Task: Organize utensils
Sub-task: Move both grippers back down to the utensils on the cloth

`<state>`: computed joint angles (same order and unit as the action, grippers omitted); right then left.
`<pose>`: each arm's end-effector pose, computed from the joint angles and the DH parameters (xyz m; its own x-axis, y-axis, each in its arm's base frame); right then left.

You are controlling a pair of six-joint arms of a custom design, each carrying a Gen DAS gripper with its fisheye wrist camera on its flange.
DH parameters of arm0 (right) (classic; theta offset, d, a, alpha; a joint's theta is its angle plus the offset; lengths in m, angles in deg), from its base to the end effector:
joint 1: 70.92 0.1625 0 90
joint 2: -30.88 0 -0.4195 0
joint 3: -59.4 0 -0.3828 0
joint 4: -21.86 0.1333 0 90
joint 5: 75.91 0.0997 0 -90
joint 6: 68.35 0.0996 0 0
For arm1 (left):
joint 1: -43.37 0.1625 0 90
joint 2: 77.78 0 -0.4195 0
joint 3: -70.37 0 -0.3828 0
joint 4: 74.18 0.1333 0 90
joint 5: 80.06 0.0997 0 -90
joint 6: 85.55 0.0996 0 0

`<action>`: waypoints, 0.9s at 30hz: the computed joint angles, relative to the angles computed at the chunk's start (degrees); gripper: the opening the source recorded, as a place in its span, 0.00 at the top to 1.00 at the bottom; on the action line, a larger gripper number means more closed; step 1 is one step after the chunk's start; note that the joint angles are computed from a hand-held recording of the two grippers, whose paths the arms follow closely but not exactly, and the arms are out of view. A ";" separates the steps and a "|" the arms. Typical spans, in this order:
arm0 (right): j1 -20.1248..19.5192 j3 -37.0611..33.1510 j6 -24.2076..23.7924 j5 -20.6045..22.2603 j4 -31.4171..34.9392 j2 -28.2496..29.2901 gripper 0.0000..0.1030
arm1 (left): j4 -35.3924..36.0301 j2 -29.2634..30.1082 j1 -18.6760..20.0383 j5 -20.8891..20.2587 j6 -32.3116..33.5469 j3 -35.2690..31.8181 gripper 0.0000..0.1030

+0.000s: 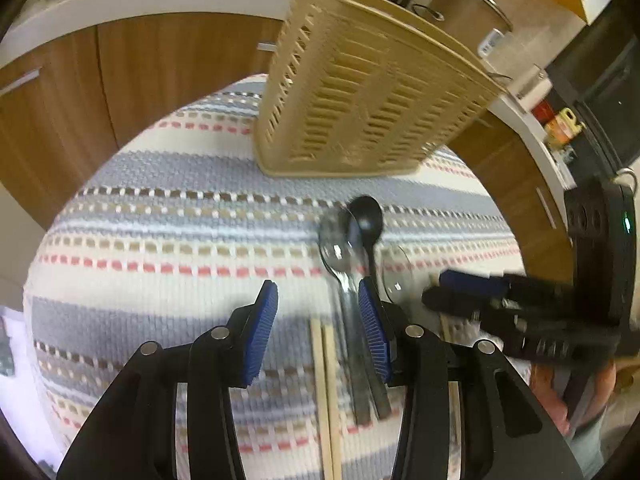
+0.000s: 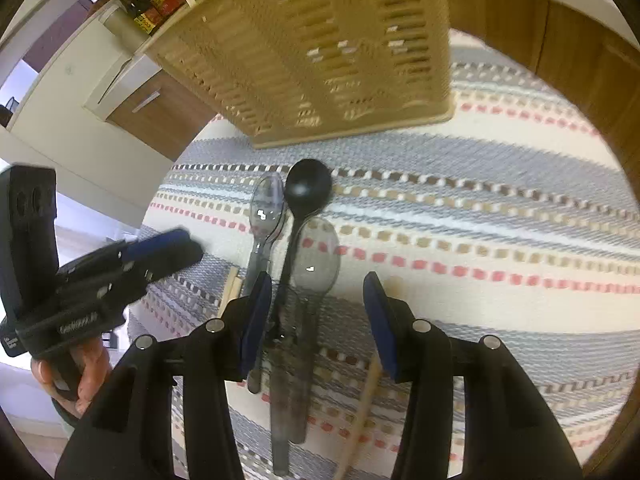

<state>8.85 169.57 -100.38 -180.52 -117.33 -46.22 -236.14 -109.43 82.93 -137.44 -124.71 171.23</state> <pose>0.0111 -0.5477 0.2976 -0.8873 -0.2973 0.3527 -0.3538 0.9292 -0.1069 -0.3409 -0.5241 -0.0543 -0.9177 0.0890 -0.3872 0.2458 0.8929 -0.3772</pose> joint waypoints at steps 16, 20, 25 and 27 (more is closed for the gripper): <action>4.07 5.49 -7.94 -8.74 -20.72 6.81 0.65 | -1.08 3.17 2.22 -3.69 2.54 -3.03 0.61; 4.55 6.29 -8.90 -9.50 -23.30 7.43 0.70 | -2.94 2.78 2.14 -5.11 3.52 -1.81 0.61; 3.17 6.22 -11.04 -10.03 -24.60 5.94 0.70 | -1.42 3.63 1.51 -5.00 4.02 -2.31 0.61; 2.59 5.72 -10.14 -10.12 -23.85 5.23 0.70 | -0.20 4.24 0.94 -3.81 3.93 -2.84 0.65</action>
